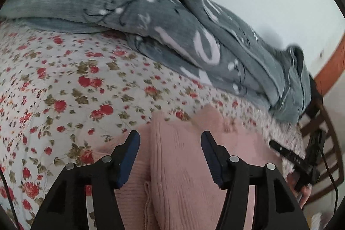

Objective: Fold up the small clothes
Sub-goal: 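Release the folded hem and press the sweater flat with both tools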

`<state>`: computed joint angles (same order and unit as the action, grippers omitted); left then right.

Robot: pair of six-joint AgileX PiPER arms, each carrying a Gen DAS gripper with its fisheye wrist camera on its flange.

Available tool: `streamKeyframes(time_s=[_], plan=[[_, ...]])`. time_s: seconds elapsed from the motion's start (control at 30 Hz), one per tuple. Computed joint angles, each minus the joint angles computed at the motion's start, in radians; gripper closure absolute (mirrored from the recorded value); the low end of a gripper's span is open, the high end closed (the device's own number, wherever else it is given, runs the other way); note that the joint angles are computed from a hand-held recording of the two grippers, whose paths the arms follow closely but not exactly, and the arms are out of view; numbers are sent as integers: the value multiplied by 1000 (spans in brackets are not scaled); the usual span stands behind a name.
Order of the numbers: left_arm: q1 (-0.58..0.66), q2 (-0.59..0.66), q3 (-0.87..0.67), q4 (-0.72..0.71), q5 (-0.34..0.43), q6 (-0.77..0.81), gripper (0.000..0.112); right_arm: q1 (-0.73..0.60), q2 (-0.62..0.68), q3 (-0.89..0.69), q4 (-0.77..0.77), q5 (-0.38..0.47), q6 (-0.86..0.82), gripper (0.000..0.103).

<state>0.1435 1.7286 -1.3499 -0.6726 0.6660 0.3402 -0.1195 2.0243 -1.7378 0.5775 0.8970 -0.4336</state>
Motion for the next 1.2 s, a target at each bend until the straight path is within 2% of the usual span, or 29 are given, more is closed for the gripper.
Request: streamKeyframes(time_s=[0.1, 0.13, 0.17, 0.2, 0.23, 0.27, 0.4, 0.5, 0.57, 0.7, 0.8, 0.97, 1.2], plan=[[-35, 14, 19, 66, -53, -1, 57, 41, 14, -10, -87, 1, 21, 62], [-38, 25, 21, 71, -58, -6, 57, 49, 25, -14, -107, 1, 32, 67], [-34, 39, 25, 55, -62, 3, 60, 55, 44, -32, -127, 20, 43, 81], [-29, 48, 32, 25, -67, 24, 72, 55, 54, -42, -134, 39, 45, 89], [-22, 56, 39, -3, -71, 45, 78, 53, 49, -28, -118, 28, 27, 95], [-16, 63, 51, -24, -85, 59, 89, 49, 34, -1, -96, 3, -1, 98], [31, 63, 101, -229, -86, 245, 97, 5, -39, 99, 52, -73, -114, 99], [39, 46, 133, -319, -102, 344, 97, -56, -73, 139, 184, -75, -166, 99], [34, 60, 122, -307, -100, 333, 97, -52, -56, 117, 141, -63, -116, 99], [46, 103, 81, -300, -50, 313, 95, 31, 34, 13, -128, -19, 100, 99], [52, 109, 81, -322, -45, 328, 94, 21, 27, 24, -107, -29, 90, 99], [55, 126, 68, -324, -34, 323, 94, 1, 52, -2, -74, 1, 88, 99], [32, 131, 52, -272, -54, 288, 94, 21, 42, 11, -111, -21, 97, 98]])
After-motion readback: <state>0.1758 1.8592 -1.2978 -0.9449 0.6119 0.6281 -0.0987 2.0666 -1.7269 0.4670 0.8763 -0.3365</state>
